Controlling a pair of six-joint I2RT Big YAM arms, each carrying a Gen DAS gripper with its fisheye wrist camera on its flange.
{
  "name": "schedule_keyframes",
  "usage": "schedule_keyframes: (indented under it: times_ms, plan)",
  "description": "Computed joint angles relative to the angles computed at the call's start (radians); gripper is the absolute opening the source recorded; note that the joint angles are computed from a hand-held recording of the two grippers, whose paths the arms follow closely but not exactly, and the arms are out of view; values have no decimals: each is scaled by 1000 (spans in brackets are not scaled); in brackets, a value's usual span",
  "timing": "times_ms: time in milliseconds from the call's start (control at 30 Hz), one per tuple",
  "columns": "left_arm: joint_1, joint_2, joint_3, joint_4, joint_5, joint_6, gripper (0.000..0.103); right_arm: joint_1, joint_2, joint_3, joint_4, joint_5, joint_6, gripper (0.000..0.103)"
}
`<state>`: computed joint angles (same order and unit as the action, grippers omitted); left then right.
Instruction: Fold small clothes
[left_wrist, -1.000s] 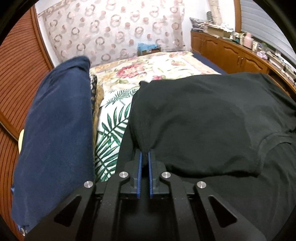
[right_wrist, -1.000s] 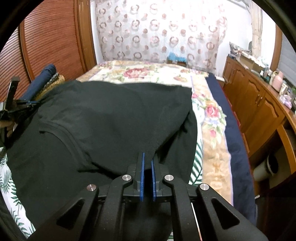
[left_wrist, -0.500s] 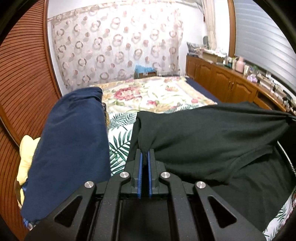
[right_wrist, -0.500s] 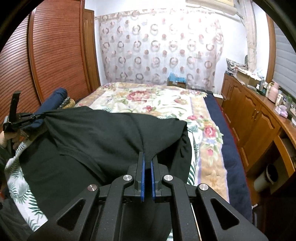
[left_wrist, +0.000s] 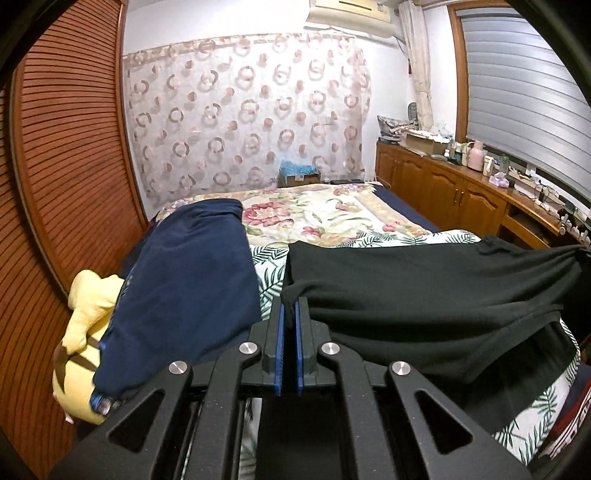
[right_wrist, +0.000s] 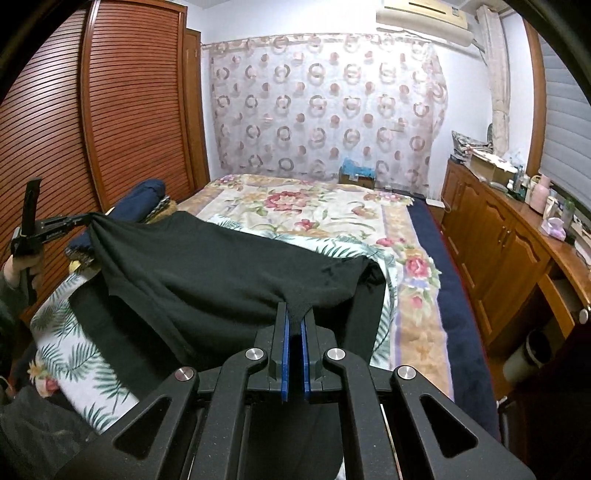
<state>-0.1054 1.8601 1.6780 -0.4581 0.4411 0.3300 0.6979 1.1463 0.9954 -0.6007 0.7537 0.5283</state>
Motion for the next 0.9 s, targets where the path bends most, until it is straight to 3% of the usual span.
schedule_keyframes:
  times_ms: [167, 367, 567, 733, 900]
  plan:
    - [30, -49, -89, 22, 14, 15, 6, 78, -26, -36, -61, 8, 105, 5]
    - [42, -45, -137, -17, -4, 61, 6, 81, -35, -97, -65, -59, 197, 5]
    - [37, -26, -143, -40, -31, 64, 6, 31, -9, -101, -53, -115, 191, 5]
    - [35, -22, -146, -63, -29, 67, 7, 54, 12, -64, -99, -82, 213, 10]
    - [47, -28, -163, -53, -6, 70, 41, 67, 42, -36, -130, -33, 223, 24]
